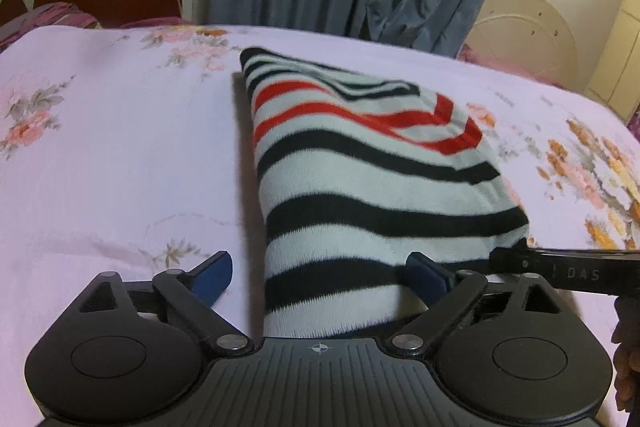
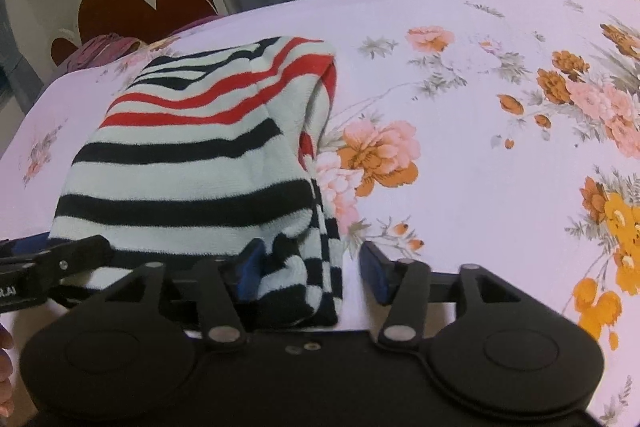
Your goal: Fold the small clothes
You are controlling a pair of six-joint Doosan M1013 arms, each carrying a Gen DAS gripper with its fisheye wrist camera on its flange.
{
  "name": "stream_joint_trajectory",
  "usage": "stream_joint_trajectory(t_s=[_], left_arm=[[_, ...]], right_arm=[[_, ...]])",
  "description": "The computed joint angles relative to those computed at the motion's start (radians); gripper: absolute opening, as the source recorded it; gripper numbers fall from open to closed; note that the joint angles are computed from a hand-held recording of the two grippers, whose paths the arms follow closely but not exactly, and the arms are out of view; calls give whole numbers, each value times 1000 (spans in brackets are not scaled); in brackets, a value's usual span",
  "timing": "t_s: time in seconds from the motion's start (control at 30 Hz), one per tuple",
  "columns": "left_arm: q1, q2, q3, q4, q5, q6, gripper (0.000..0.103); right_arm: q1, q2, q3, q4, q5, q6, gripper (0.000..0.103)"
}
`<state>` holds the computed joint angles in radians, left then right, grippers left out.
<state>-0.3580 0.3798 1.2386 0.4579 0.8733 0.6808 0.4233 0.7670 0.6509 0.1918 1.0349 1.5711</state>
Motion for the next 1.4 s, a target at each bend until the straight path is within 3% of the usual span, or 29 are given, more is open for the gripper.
stream_joint_trajectory(t_s=[0.1,0.2,0.27,0.33,0.5,0.63,0.8,0.9,1.23,1.4], left_arm=[[-5,9,-5,4,28,-30,94],[-15,5,-11,32,51,-73,94],[-29,-8,-2,82,53,-105,94],[-45,-18,-4,111,81,-128,103],[-98,-26,-42,175,245,-178,103],[-151,-53,-38,220,320,-220,103],[-261,-81,-39,346,440,-216,103],[-316,-108,-35,367,478,-249,103],[-464,-135,-62,466,679,-343,103],[-507,-136,-76,498,724,-363,103]], right_arm=[[1,4,-3,-5,0,-15,54],[4,13,-46,-28,50,-1,55],[-6,-36,28,27,-28,-10,58],[-16,-82,99,80,-77,-34,68],[-32,-180,244,180,-136,-168,76],[-52,-244,327,280,-121,-255,82],[-87,-325,413,415,-45,-418,89],[-110,-388,480,468,-43,-492,94],[-153,-585,674,507,-130,-647,102],[-129,-645,718,400,-261,-585,102]])
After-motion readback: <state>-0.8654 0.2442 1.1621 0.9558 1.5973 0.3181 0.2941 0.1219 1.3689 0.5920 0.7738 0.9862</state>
